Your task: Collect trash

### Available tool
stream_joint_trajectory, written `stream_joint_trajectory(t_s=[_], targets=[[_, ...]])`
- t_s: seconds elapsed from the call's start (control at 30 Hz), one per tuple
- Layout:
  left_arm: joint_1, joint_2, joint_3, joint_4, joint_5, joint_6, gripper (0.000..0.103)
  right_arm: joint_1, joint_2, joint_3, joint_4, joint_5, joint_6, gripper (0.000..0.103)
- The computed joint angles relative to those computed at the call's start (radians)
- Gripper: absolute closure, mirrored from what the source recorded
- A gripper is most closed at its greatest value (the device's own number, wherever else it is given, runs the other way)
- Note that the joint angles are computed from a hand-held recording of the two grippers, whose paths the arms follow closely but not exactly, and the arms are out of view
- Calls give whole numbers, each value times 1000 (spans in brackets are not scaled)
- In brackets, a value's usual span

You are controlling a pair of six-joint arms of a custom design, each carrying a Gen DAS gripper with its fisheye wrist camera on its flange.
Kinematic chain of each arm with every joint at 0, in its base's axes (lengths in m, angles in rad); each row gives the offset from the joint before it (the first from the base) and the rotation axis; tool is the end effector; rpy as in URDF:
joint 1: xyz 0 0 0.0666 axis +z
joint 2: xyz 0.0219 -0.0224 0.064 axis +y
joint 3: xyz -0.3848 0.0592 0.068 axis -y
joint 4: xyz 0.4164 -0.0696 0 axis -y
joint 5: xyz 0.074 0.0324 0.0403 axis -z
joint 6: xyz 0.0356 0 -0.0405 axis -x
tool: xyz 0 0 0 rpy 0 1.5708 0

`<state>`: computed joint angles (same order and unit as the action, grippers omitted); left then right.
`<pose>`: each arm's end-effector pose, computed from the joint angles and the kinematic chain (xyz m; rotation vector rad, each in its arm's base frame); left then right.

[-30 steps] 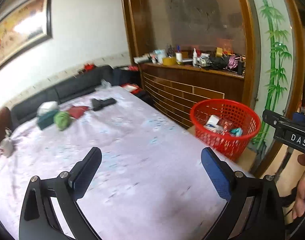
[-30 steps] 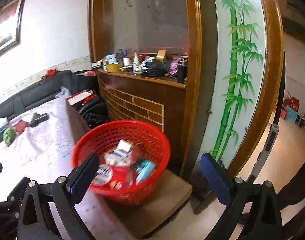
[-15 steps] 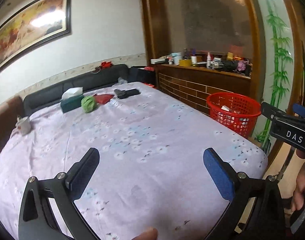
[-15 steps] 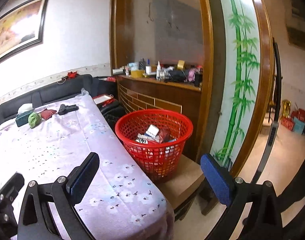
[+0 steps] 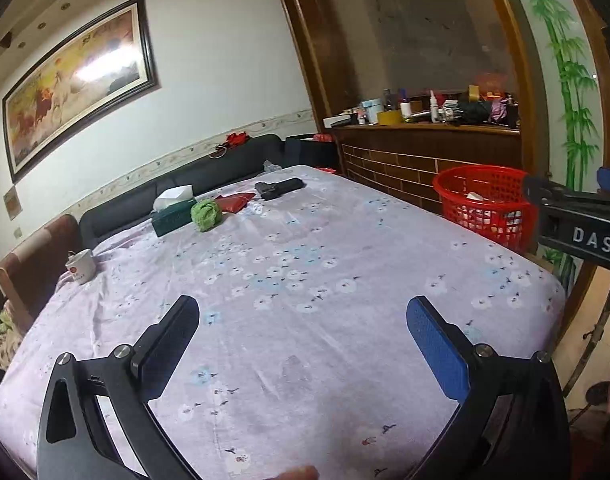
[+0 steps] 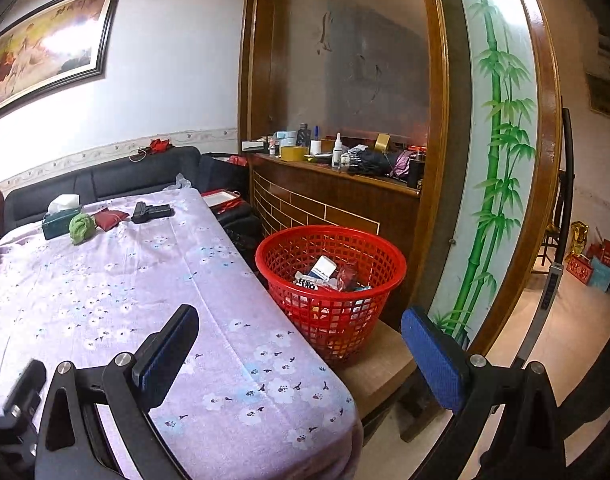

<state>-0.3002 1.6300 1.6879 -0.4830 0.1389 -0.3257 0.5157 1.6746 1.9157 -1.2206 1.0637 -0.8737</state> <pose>0.5981 -0.1907 0.4896 0.6982 1.8674 -0.1221 0.5240 0.2608 0.5298 0.7056 1.8956 -0.5118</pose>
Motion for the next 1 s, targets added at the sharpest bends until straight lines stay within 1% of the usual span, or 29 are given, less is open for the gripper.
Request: stream_joint_trajectory(t_s=[0.13, 0.33, 0.7, 1.0], targets=[[7, 11, 16, -24, 30, 19, 0, -3, -8, -15, 7, -4, -3, 1], [13, 25, 33, -39, 20, 46, 0, -10, -6, -14, -7, -26, -15, 1], [26, 43, 61, -62, 13, 101, 0, -7, -3, -11, -7, -30, -9, 1], [28, 48, 69, -69, 8, 112, 0, -8, 1, -3, -16, -36, -15, 1]])
